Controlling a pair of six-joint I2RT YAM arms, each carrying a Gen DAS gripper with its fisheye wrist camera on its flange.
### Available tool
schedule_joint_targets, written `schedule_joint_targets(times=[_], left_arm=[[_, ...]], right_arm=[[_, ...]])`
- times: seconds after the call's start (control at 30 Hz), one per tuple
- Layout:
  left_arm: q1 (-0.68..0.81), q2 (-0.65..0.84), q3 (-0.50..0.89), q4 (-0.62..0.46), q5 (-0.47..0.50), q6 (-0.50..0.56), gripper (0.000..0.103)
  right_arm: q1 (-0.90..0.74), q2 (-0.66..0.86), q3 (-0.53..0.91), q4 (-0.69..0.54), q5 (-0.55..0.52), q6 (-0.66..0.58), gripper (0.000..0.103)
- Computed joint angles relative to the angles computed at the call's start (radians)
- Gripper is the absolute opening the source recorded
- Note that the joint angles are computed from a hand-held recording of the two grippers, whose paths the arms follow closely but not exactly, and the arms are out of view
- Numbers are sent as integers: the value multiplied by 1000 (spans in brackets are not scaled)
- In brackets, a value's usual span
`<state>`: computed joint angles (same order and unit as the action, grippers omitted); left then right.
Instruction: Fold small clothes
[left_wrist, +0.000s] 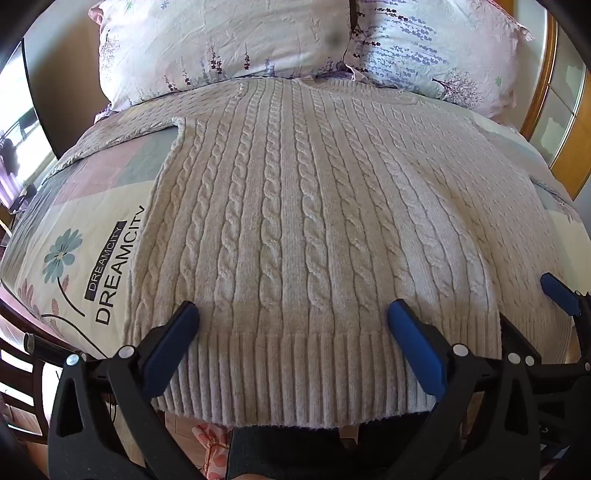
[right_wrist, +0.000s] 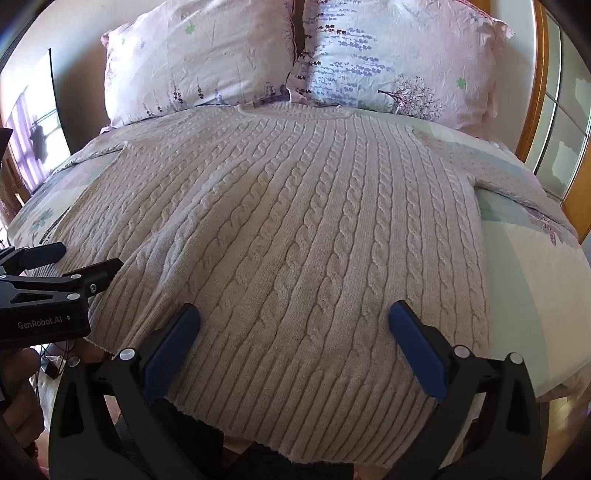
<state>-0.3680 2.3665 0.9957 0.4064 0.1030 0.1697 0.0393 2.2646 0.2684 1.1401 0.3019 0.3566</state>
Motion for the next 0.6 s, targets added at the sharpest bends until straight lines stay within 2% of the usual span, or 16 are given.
schedule_joint_targets(times=[0.6], left_arm=[[0,0,-3,8,1,0,101]], right_arm=[[0,-2,-1,0,0,0,102]])
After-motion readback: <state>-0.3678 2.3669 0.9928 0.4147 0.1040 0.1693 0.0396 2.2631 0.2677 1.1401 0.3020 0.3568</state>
